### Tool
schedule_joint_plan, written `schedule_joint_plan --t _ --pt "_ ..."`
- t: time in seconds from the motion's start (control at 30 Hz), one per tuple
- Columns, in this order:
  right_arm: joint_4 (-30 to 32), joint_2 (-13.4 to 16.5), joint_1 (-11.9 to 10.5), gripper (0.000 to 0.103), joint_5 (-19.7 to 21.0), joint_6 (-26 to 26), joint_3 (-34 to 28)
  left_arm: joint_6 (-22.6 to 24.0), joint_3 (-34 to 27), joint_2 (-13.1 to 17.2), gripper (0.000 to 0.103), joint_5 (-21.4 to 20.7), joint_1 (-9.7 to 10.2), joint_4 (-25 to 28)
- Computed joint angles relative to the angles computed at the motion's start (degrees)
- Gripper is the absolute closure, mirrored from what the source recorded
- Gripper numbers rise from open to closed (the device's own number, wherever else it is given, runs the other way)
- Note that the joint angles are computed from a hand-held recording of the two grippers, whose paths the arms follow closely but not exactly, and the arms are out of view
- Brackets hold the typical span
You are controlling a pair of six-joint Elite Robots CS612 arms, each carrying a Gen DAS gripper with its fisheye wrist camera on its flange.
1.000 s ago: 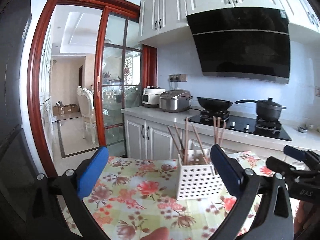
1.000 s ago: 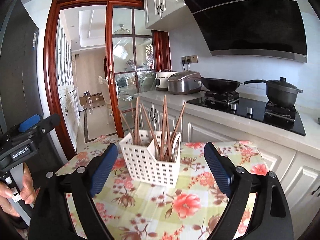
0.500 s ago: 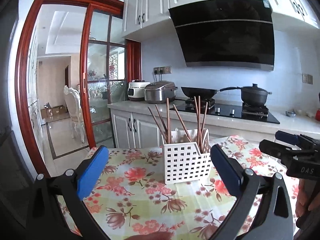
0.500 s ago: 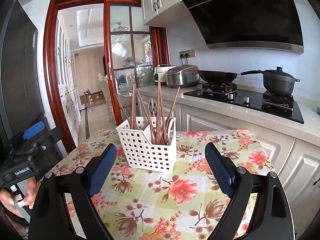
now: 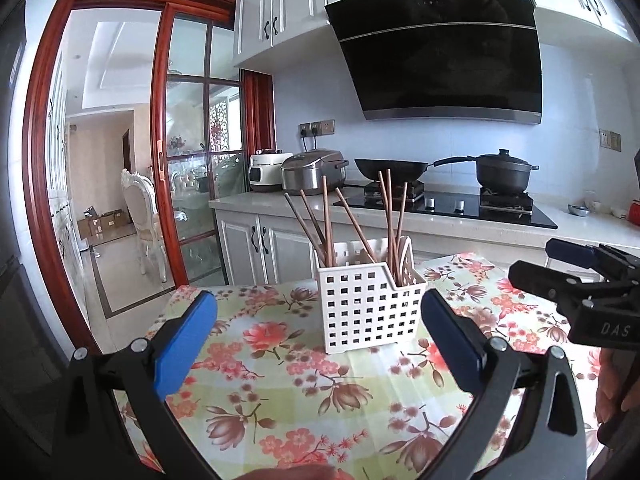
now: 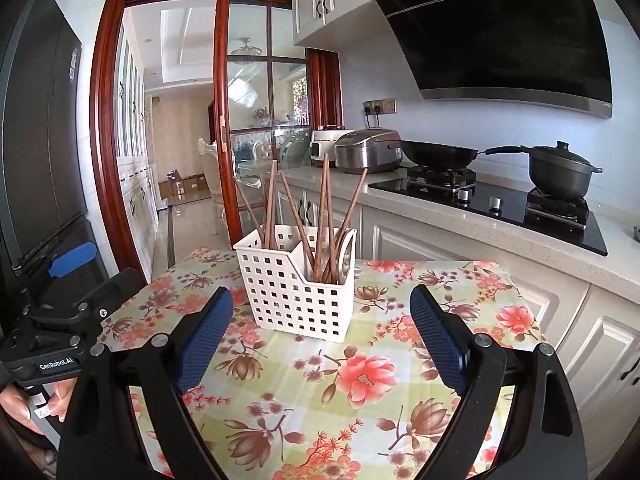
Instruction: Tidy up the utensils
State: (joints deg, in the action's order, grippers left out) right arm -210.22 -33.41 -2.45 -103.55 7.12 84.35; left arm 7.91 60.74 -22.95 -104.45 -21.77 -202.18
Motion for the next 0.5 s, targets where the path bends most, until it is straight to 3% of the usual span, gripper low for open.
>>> schedule_joint_plan --t 0.5 --pt "0.2 0.3 0.3 0.018 0.3 -0.9 -0.2 -0.5 -0.5 0.2 0.004 0.1 0.01 1.4"
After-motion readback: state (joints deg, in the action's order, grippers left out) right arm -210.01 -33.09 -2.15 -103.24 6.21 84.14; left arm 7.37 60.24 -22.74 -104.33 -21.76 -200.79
